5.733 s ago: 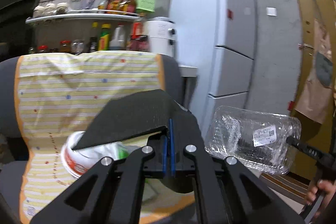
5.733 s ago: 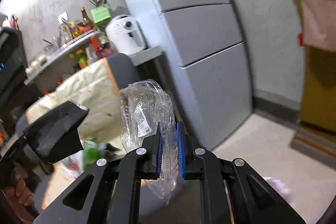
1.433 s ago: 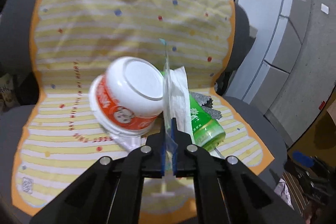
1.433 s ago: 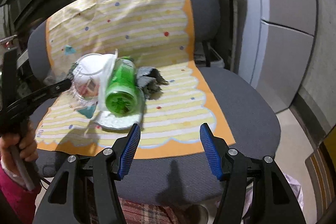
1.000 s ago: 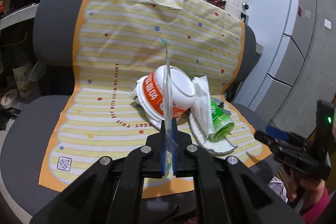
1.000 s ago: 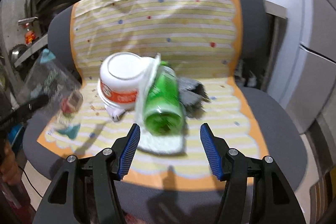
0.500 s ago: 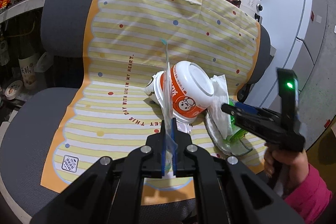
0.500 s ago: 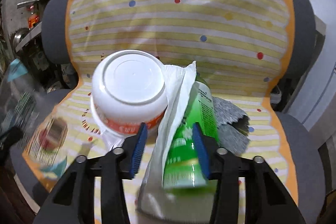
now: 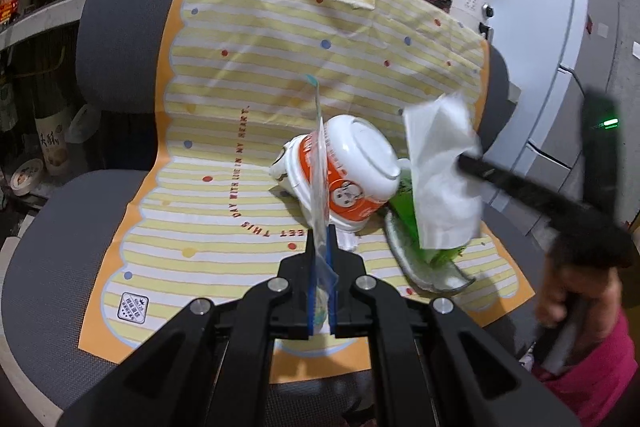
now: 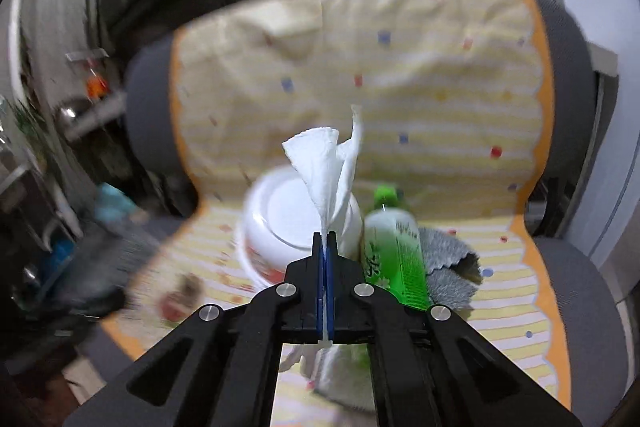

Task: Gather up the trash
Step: 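Grasp the white tissue beside the green bottle with the right tool, then carry the tissue into the bin and open the right tool while the left carries the strip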

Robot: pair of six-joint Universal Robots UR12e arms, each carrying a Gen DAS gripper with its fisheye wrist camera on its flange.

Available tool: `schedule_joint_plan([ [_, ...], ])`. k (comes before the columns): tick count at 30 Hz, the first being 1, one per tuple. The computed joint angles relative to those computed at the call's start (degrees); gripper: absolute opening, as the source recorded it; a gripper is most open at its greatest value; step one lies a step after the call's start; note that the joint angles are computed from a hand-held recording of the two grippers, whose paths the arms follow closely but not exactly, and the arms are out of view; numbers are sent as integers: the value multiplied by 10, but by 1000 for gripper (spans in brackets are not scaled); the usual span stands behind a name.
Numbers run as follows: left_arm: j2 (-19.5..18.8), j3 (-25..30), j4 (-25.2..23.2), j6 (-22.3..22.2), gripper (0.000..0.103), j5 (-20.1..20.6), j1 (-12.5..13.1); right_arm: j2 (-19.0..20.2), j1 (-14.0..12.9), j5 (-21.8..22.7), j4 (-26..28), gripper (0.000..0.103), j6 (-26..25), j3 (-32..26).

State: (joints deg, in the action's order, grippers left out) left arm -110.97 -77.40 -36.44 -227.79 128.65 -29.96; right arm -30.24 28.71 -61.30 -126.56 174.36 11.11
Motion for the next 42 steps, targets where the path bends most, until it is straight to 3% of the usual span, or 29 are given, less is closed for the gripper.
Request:
schedule_joint_plan([
  [2,-5,9,11,15,2,4,-6,-63,-9,11,-72,1,13,113],
  [5,-17,26,29,44,2,1,-15,-132,-24,13,-149,1,32,237],
  [12,-62,87,64,118,2,-39,-36,-234,-54,-44,-254,1,60,422],
  [16,-97,133,74,160,2,-86,-46,-281,-71,-90,-292,1,76,507],
  [23,-174,234,88,240,2,-158,-65,-340,-100,-174,-327,2,118,616],
  [29,-232,324,56,283,2,-221,-75,-372,-123,-261,-321,2,162,681],
  [34,-262,373,24,297,2,-249,-81,-379,-134,-296,-300,3,192,711],
  [42,-271,389,-9,295,2,-255,-83,-368,-145,-304,-248,8,218,719],
])
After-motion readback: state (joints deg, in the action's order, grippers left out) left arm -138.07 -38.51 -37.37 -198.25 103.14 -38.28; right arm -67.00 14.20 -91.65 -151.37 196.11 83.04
